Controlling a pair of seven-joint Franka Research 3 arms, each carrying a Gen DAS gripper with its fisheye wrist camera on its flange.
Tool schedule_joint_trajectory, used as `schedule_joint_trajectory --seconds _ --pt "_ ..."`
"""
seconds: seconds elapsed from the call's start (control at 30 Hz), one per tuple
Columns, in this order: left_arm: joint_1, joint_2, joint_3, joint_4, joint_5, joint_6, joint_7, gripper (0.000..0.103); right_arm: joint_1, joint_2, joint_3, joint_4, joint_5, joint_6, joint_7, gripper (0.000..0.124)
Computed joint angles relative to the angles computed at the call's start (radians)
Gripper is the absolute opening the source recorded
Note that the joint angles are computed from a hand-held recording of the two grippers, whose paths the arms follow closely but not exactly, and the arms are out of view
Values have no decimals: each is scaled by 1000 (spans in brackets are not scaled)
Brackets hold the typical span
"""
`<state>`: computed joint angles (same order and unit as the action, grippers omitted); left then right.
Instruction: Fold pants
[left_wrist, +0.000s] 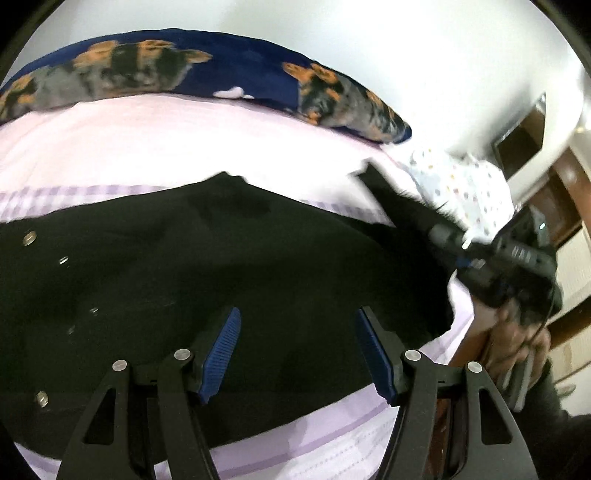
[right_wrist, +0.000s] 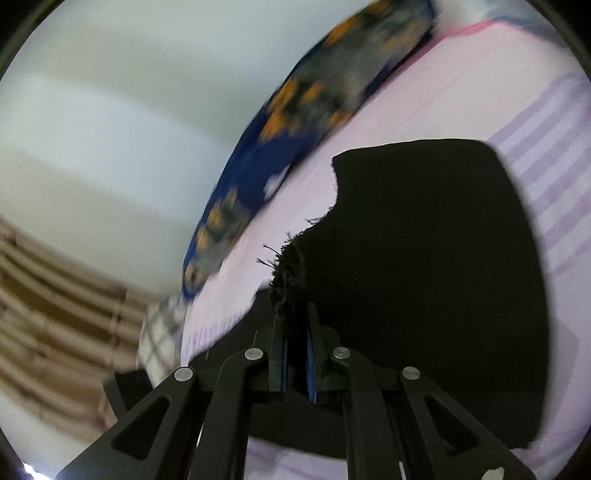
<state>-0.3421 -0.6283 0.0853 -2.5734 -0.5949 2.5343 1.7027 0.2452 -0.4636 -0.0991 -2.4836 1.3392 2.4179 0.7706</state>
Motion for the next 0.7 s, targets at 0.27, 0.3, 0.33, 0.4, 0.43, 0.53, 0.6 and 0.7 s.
schedule_joint_trajectory --seconds 0.27,0.3,0.33,0.4,0.43,0.53,0.6,0.7 --pt "9 -60 37 -53 -39 -16 5 65 67 27 84 -30 -188 28 49 9" --pt "3 -60 40 -54 -47 -14 10 65 72 23 92 -34 -212 36 56 9" --pt "-9 -60 52 -56 -65 -15 25 65 77 19 99 -38 -234 47 60 9" --pt "-18 -58 56 -53 -86 -21 37 65 82 15 100 -39 -282 48 68 12" --pt "-29 -51 64 -49 -107 -22 50 65 84 26 97 -29 -304 46 74 13" --pt "-36 -31 75 -33 -156 -50 68 65 92 32 86 -18 -338 6 116 31" --pt "-30 -24 73 -27 -187 -63 84 65 94 3 70 -35 -309 13 106 42" --pt "-24 -9 83 -14 -248 -98 111 65 90 -41 34 -58 -243 27 84 42"
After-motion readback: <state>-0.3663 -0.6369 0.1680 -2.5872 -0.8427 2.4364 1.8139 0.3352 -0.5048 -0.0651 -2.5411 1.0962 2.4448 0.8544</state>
